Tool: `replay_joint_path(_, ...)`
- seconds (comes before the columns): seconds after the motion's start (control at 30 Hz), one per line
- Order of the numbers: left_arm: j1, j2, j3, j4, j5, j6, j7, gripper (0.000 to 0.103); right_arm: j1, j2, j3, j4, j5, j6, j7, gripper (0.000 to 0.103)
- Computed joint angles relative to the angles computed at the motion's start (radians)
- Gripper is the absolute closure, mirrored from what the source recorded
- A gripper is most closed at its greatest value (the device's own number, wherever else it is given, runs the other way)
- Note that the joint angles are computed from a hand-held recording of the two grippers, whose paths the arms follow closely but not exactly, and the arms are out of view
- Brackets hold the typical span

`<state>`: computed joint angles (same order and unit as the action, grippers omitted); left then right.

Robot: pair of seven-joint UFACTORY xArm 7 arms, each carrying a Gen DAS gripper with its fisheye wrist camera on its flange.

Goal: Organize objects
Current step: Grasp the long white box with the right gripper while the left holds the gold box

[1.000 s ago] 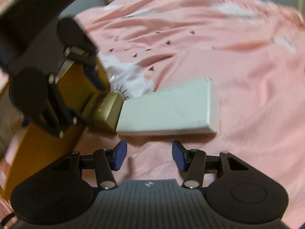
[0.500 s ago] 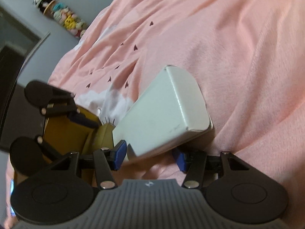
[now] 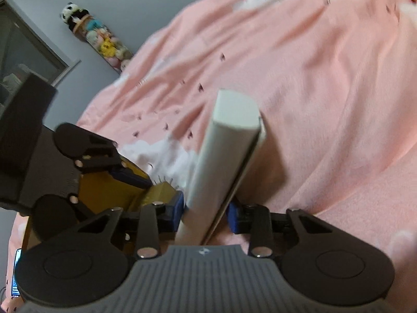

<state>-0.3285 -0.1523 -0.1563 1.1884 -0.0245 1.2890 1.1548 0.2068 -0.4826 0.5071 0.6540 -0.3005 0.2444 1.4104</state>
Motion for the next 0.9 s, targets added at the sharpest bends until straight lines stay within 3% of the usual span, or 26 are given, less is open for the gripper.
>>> replay_joint_path(0.1,0.008,-0.023,0.013,0.000,-0.043,-0.001,-0.010,0.066,-0.010,-0.038,0.020,0.018,-0.026,0.058,-0.002,0.069)
replay_joint_path(0.2,0.020,-0.020,0.026,0.038,-0.092,0.035,-0.040,0.085,-0.002,-0.068,0.024,0.036,-0.043,0.109,-0.024,0.069)
replay_joint_path(0.23,0.019,0.009,0.021,0.073,-0.095,0.040,-0.050,0.086,-0.003,-0.075,0.031,0.044,-0.050,0.127,-0.027,0.070)
replay_joint_path(0.33,0.012,-0.006,0.012,0.064,-0.083,0.039,-0.038,0.080,0.000,-0.090,0.042,0.068,-0.061,0.185,-0.031,0.070)
replay_joint_path(0.4,0.009,-0.019,0.007,0.046,-0.062,0.025,-0.020,0.054,0.008,-0.100,0.038,0.069,-0.062,0.196,-0.032,0.070)
replay_joint_path(0.43,0.007,-0.009,0.003,0.050,-0.048,0.011,-0.019,0.046,0.015,-0.105,0.033,0.063,-0.058,0.198,-0.032,0.070)
replay_joint_path(0.57,-0.011,0.025,-0.018,0.061,-0.011,0.010,-0.026,0.035,0.028,-0.107,0.027,0.041,-0.047,0.199,-0.025,0.069)
replay_joint_path(0.7,-0.028,0.084,-0.033,0.116,0.038,0.064,-0.043,0.030,0.025,-0.104,0.021,0.011,-0.043,0.146,-0.009,0.069)
replay_joint_path(0.9,-0.048,0.155,-0.039,0.182,0.072,0.142,-0.082,0.031,0.030,-0.088,0.008,-0.020,-0.030,0.082,-0.032,0.069)
